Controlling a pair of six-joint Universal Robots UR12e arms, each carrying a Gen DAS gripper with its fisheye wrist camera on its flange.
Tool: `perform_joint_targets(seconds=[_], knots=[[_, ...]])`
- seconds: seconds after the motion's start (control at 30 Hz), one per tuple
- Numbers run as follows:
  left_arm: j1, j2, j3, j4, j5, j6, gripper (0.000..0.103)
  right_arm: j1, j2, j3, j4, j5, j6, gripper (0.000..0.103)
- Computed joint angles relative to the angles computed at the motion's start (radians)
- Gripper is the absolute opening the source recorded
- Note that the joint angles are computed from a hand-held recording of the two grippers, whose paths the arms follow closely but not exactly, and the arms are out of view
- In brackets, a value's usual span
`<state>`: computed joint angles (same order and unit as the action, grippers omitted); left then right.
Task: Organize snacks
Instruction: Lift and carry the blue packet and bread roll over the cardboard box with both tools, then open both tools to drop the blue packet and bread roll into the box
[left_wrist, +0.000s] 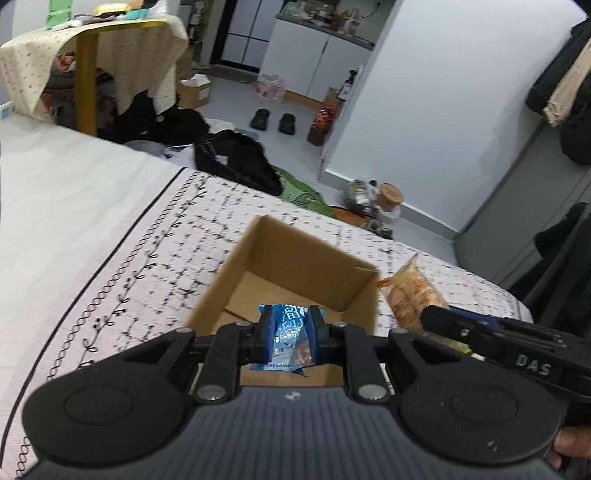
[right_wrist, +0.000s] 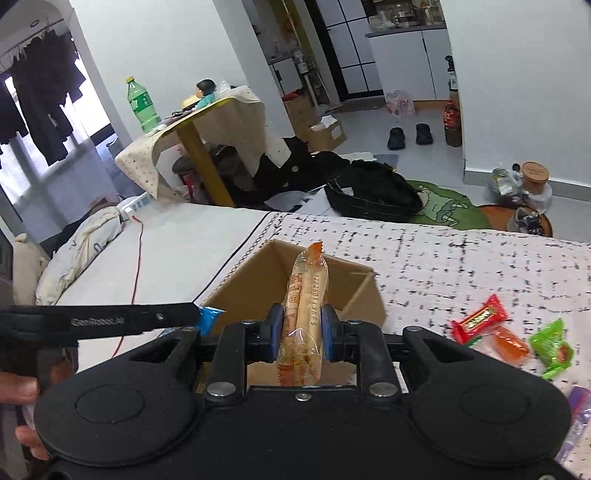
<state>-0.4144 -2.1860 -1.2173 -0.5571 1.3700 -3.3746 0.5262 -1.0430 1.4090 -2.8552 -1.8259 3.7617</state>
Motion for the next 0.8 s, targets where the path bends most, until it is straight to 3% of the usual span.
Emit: perform_joint_targets(seconds=[0.4, 0.5, 0.53, 0.57, 0.7, 0.8], knots=[[-0.005, 0.004, -0.005, -0.001, 0.066, -0.035, 0.021, 0.005, 0.045, -0.057, 0.029, 0.023, 0.037, 0.022], [-0.008, 0.007, -0.004, -0.016, 0.077, -0.029, 0.023, 0.004, 0.053, -0.066, 0.032, 0.056, 0.029, 0.029], [-0.007, 0.01, -0.005, -0.022, 0.075, -0.033, 0.024, 0.008, 0.055, -0.069, 0.035, 0.046, 0.025, 0.038], [-0.007, 0.012, -0.007, -0.029, 0.075, -0.039, 0.028, 0.01, 0.054, -0.069, 0.04, 0.036, 0.019, 0.046], [-0.013, 0.028, -0.023, -0.04, 0.106, -0.049, 0.056, 0.014, 0.033, -0.044, 0.046, 0.009, 0.026, 0.06], [-0.016, 0.036, -0.031, -0.045, 0.093, -0.051, 0.07, 0.016, 0.012, -0.014, 0.031, -0.019, 0.025, 0.067]])
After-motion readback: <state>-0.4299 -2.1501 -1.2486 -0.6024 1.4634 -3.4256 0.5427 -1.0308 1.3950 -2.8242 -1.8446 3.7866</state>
